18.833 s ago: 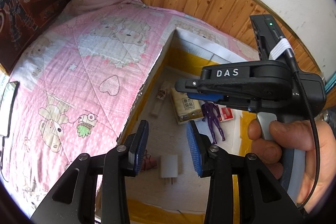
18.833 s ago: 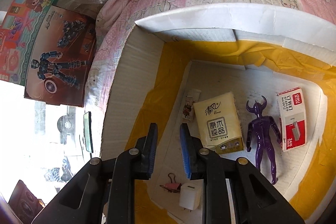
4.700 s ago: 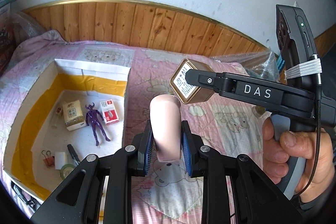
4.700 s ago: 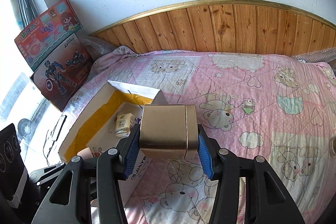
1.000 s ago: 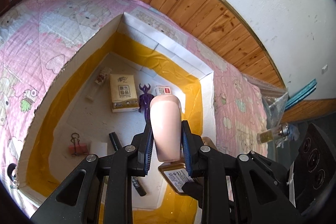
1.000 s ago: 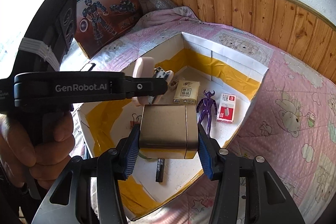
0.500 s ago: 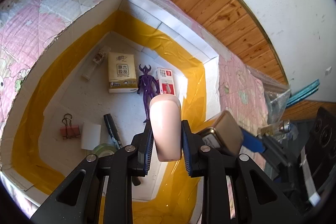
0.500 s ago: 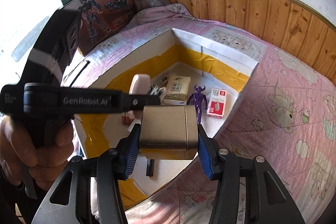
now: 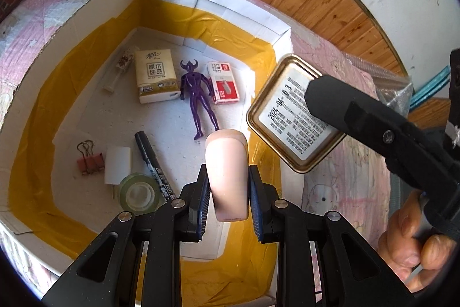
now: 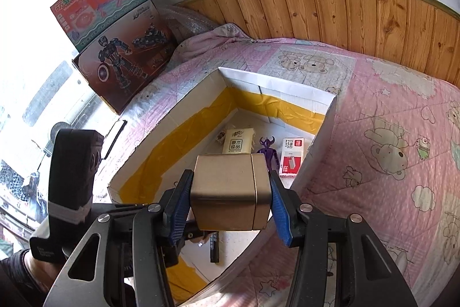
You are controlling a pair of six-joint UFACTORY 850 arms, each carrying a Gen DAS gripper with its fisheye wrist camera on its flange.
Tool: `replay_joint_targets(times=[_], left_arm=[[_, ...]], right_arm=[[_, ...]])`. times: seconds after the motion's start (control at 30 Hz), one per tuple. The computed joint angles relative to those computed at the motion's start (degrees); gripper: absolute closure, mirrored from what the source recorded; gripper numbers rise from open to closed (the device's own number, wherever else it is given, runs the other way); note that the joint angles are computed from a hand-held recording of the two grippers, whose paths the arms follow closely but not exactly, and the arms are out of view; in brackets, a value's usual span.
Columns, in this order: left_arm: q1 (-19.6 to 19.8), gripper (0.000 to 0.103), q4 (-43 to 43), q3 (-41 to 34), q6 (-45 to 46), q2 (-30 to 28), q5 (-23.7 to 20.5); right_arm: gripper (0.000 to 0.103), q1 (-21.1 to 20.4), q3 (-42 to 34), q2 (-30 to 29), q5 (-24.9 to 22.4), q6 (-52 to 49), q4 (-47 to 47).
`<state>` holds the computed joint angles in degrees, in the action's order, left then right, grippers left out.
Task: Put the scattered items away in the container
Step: 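Carry pink stapler in left tool and gold cube in right tool over box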
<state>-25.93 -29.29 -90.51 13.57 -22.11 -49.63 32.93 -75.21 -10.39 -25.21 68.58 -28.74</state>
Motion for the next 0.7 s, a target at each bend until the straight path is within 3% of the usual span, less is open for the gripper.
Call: replay_joint_targets(times=[0.23,0.43,0.7], left_arm=[[-2.7,0.077,8.0,4.2,-2.5,3.7,6.0],[-2.3,0.077,6.0,6.0,-1.4,4.9,5.3],[-0.6,0.077,1.8,6.5,-6.7,4.4,4.0]], right_arm=[[0.051,-0.2,-3.0,-2.3,-2.5,-5.6,3.4],[0.051,-2.8,-6.0,-4.4,-3.2,-12.9,11.2],[0.051,-4.5,-17.0,-12.1,-10.8,-25.6,19.6]])
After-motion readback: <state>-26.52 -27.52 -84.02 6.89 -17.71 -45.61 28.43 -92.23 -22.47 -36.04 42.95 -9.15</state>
